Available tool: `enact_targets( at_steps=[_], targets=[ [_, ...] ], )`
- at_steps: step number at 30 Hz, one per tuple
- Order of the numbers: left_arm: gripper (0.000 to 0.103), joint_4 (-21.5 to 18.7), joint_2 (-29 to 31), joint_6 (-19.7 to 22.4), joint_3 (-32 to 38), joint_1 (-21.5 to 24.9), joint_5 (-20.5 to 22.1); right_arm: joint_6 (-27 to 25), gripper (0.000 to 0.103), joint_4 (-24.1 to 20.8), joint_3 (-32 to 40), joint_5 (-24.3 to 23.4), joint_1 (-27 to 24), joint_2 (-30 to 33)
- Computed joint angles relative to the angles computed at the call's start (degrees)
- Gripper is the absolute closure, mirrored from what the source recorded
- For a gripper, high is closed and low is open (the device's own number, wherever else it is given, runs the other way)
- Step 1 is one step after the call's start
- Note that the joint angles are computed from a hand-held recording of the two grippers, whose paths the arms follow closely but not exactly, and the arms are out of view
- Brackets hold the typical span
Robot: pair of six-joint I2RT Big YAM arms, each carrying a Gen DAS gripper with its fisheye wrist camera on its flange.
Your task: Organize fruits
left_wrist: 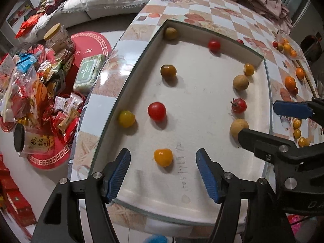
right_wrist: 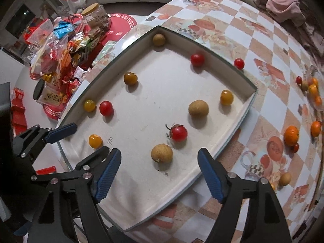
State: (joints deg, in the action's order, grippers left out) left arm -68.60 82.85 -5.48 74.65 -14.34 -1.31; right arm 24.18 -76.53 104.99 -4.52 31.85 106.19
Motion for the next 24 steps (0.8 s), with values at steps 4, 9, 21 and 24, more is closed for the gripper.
enact_targets(
  at_steps=[4, 9, 21, 24],
  targets=[
    [0.000, -1.01, -1.09, -0.04, 0.60, 0.03, -0.22, 0.70, 0.015, -2.46, 1.15, -0.14, -0.26, 0.14],
    [0.000, -4.62, -1.34, 0.28, 2.37, 0.36, 0.79, 1.74, 0.000, -4.53, 2.17, 1.04, -0.34, -0.92],
    [0.000, -12.07, -2.78, 2.50, 6.89, -1.16, -2.59, 3.13, 0.000, -12.26, 7.16, 1.77, -0.15, -1.74],
    [0.000, -13.36, -2.84, 3.69, 8.14, -1.21, -1.79, 3.95, 0.000, -13.07, 7.52, 1.77, 0.06, -2.08]
  ],
)
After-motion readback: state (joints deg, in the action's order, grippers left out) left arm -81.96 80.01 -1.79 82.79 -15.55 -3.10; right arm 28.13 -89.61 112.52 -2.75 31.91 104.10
